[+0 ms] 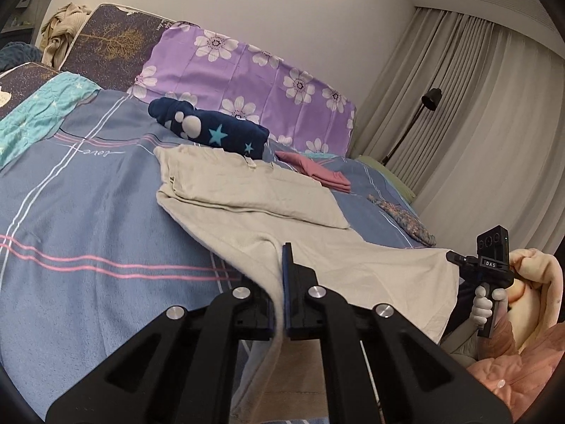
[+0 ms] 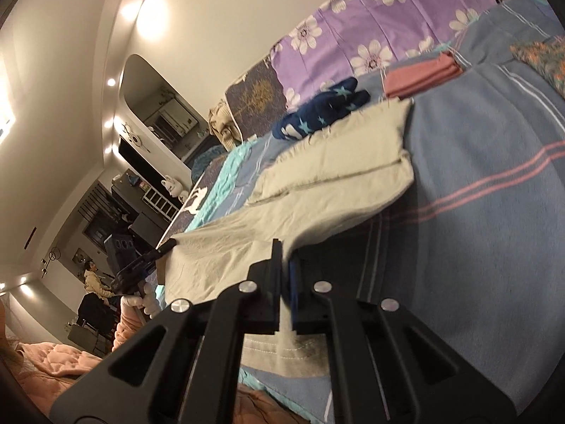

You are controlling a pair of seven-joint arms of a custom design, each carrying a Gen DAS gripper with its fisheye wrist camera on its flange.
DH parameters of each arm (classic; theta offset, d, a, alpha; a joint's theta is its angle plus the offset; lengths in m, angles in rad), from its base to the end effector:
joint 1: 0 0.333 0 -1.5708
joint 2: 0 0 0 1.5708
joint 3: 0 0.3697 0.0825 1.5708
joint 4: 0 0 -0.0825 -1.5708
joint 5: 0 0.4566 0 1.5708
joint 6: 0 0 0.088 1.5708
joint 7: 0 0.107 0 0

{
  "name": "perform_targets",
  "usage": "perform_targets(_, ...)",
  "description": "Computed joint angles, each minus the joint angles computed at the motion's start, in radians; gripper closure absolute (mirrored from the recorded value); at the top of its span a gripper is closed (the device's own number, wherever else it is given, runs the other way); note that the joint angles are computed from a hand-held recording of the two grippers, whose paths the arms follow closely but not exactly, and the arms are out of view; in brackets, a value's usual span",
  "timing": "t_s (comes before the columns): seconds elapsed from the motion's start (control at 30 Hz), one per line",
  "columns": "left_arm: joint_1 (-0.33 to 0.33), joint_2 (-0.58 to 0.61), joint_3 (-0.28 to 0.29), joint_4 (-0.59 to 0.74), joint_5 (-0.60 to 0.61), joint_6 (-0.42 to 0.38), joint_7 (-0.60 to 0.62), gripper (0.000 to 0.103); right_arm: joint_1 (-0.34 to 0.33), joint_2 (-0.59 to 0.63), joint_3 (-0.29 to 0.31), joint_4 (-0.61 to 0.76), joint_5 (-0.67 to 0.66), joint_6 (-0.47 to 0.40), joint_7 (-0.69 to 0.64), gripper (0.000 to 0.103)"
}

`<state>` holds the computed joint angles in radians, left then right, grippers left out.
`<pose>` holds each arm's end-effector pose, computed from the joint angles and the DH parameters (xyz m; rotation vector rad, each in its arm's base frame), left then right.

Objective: Fold small clothes

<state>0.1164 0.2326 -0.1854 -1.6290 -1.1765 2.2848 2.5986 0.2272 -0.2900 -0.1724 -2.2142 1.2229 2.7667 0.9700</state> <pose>0.7517 -0.0593 0.5777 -1.4109 2.2308 -1.6584 0.5622 -0.0183 0.5937 -1.1520 1.6518 -0.1676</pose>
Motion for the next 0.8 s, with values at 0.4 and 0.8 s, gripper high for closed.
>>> perform_targets(0.4, 0.0, -0.039, 0.003, -0.02, -0.005, 0.045, -0.032, 0.1, -0.003, 0.02, 0.015, 0.072, 0.17, 0.049, -0.194, 0.1)
perform_targets(0.8, -0.022, -0.136, 0.048, -0.092, -0.186, 0.029, 0.14, 0.101, -0.013, -0.08, 0.059, 0.038, 0.189, 0.191, -0.288, 0.1)
